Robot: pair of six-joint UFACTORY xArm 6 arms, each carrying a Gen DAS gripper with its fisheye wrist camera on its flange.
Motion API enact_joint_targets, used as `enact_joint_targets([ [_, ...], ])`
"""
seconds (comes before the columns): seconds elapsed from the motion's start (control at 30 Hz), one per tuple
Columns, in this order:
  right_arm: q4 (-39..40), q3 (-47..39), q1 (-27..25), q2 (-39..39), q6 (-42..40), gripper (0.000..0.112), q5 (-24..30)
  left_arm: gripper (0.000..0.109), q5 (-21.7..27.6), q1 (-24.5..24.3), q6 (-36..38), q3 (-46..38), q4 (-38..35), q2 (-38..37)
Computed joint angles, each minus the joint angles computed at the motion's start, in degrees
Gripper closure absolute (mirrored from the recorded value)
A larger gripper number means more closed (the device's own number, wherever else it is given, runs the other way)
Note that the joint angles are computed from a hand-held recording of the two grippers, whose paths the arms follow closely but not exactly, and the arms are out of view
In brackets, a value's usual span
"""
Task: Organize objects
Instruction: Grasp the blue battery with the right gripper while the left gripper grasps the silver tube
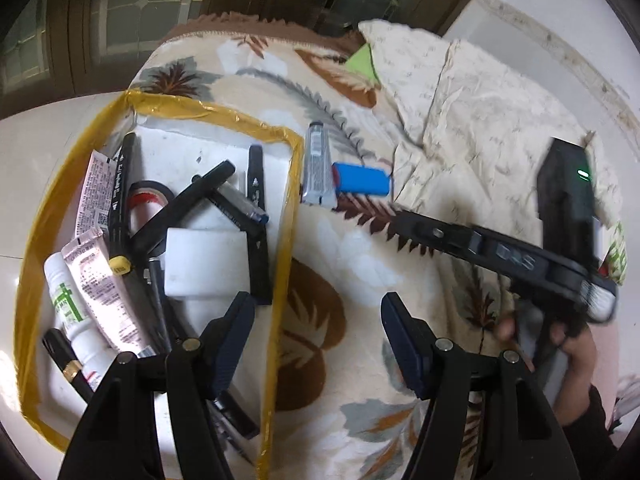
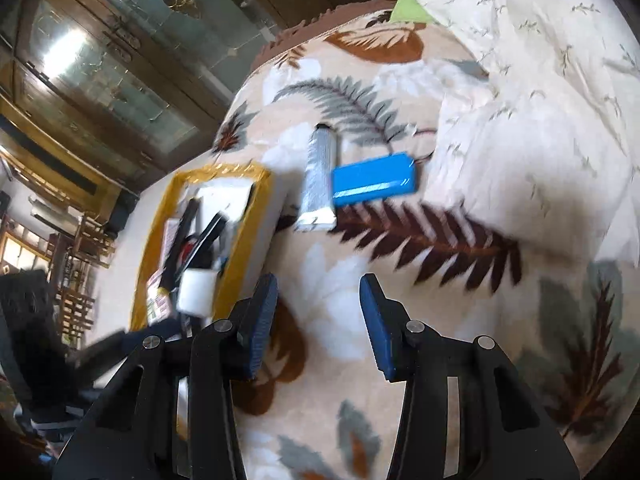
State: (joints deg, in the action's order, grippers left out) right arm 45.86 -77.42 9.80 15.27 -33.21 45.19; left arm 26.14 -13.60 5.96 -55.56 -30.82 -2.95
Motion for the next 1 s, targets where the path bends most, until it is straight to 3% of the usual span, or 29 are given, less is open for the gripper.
enact_joint_targets([
  [0.23,-4.59,-16.06,0.40,11.46,1.30,0.069,1.91,0.042,-0.75,-0.32,4.40,-0.08,-5.35,0.94],
  [0.47,-14.38,-38.65,0.94,26.95,7.56,0.069,9.84,0.042,0.60,0.65,6.69,-1.48,-8.73,2.05],
  [0.6,-15.33,-44.79,0.33,30.88,5.73,0.068,15.86,0.042,-0.02,0.39,7.50,-1.73,-8.81,2.05],
  [0.63,-13.73,-44.92,-0.23,30.60,3.38,0.065,18.86,0.042,0.34,0.42,7.42,-2.06,-8.89,2.30],
  [0.77,-13.90,-35.37,-0.96,24.33,-2.21,0.062,20.51,0.042,0.94,0.23,7.51,-2.19,-9.34,2.51],
  [0.87,-13.92,-25.75,-0.83,18.46,-5.28,0.062,17.92,0.042,0.79,-0.19,5.12,-2.23,-6.11,2.65],
  [1.0,-13.19,-19.05,-0.01,15.44,-1.57,0.063,9.50,0.042,0.09,-0.39,2.91,-2.28,-3.23,2.05],
])
